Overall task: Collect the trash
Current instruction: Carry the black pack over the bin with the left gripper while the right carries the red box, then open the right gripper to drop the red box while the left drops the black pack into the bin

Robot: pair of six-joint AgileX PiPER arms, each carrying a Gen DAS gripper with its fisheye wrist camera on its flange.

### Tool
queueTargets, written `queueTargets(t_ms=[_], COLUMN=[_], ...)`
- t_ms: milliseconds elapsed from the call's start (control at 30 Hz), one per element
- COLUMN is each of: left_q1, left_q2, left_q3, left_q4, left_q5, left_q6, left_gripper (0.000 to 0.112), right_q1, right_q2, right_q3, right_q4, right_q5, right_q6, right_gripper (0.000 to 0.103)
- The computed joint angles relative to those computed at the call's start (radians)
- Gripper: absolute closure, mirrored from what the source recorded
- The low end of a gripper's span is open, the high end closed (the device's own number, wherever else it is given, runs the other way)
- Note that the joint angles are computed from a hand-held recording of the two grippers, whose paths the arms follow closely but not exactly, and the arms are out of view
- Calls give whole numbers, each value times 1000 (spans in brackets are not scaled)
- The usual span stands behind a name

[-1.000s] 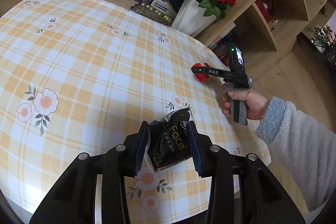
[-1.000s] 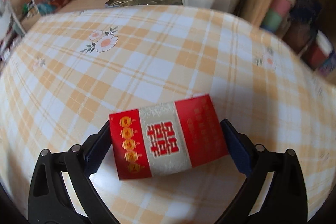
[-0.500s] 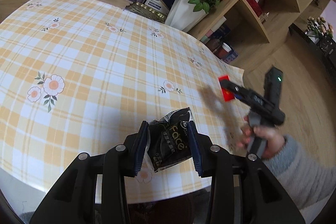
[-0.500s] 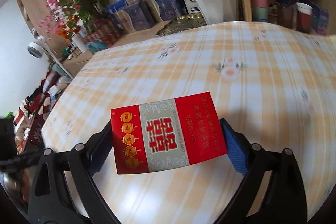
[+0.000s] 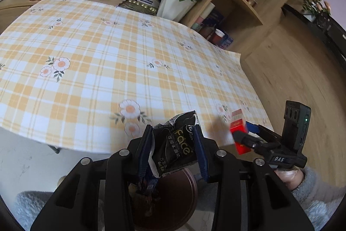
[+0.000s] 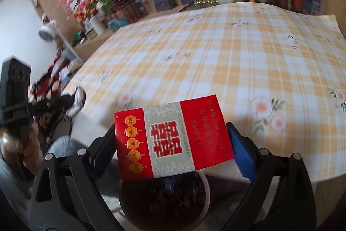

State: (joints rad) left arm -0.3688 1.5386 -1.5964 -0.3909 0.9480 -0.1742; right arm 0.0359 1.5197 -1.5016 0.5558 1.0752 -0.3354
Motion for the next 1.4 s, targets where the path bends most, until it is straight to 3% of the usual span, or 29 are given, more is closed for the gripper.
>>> queueTargets(t_ms=[333,733,1100,1400], left_q1=[-88,-80,-74,-83], left_q2=[-162,-235,-235,-218], left_q3=[157,236,243,237], left_q4=[99,97,101,111], left_q5=[-48,-50,-33,-20], left_q6=[-57,-65,-65,-72], left_gripper=[75,75,75,75], right_q1=[155,310,315,262], right_q2=[-175,-202,-130,-147], right_q3=[210,332,314,289], right_q4=[-70,-151,-166,-137], right_q5=[-2,-7,39,61], right_q6=[97,205,220,226], right_gripper=[11,11,8,6])
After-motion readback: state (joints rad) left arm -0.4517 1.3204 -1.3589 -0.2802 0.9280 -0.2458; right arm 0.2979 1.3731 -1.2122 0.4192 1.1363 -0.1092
